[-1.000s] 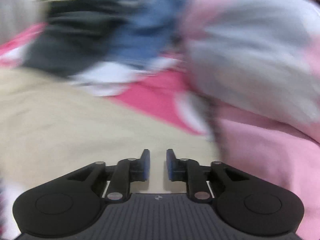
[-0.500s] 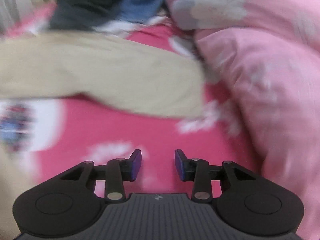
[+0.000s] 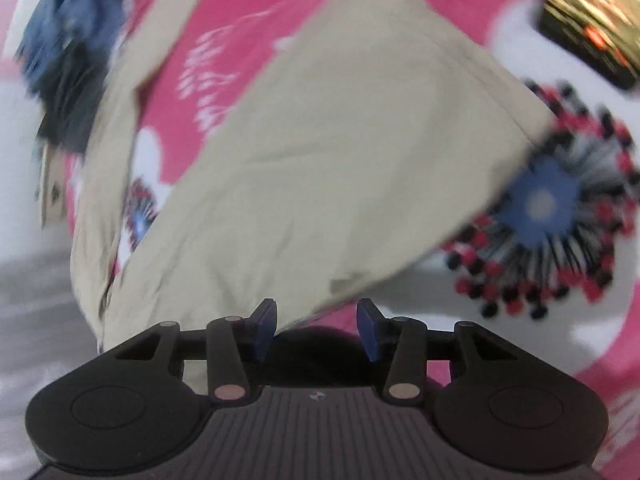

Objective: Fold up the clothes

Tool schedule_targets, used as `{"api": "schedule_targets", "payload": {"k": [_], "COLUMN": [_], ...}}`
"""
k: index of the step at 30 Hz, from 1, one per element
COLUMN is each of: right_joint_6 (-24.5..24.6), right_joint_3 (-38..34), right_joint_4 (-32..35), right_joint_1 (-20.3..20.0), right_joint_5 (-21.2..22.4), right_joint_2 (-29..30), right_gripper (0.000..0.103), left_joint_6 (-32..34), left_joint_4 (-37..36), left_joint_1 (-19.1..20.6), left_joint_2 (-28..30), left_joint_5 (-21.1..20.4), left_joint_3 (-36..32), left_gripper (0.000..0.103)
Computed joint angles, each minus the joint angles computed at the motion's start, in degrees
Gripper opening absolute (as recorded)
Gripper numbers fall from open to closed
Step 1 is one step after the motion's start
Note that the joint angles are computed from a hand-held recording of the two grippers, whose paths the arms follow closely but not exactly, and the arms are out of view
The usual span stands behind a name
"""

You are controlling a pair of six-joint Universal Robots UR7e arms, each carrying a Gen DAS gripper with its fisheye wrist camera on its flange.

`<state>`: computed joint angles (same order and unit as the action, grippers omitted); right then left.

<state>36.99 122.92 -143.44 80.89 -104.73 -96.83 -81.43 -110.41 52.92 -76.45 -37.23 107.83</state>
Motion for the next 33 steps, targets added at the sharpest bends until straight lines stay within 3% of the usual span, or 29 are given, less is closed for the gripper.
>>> {"api": "schedule_targets", "payload": {"k": [7,9,11,15,18,22,24,26,29,33], "right_joint_6": [8.0,8.5,8.8,10.6,11.1,12.0,12.8,13.2,12.2,11.2], "right_joint_3": [4.5,5.4,6.2,7.4,9.1,9.6,9.8,9.8,9.1,7.2], "right_joint_4": [-14.1,-15.6,-16.8,-20.2,-24.0,-25.6,-25.8,-25.6,-24.6,-25.4], "right_joint_1": [-1.4,-1.5,-1.5,-2.1,-2.4,-2.4,-2.8,-2.7,-1.5,-0.1], "right_joint_5": [-1.8,-1.5,-1.4,-0.5,0.1,-0.6,-0.8,-1.3,-2.4,-1.6], "right_joint_2": [4.0,3.6,3.2,3.0,2.3,2.4,2.4,2.4,2.1,2.7], "right_gripper": [0.05,0.049,0.045,0.046,0.037,0.028,0.02,0.006,0.004,0.004], "left_joint_6": [6.1,7.0,8.3,14.4,14.2,14.7,14.1,13.1,13.2,17.5], "left_joint_4": [-7.6,-9.9,-12.6,-19.6,-19.0,-20.7,-20.2,-18.9,-18.5,-21.6], "left_joint_1": [1.5,1.5,1.5,2.5,3.2,3.5,3.4,2.9,2.1,1.0], "left_joint_2": [1.0,0.6,0.3,1.1,2.1,2.1,2.0,1.9,2.0,2.6], "left_joint_5": [2.3,2.8,3.3,3.2,3.4,3.2,3.4,4.2,5.7,7.5], "left_joint_3": [1.3,1.8,2.3,2.5,1.5,1.8,1.9,1.8,1.9,2.4], "left_gripper": [0.077,0.071,0.056,0.052,0.041,0.038,0.034,0.022,0.013,0.01]}}
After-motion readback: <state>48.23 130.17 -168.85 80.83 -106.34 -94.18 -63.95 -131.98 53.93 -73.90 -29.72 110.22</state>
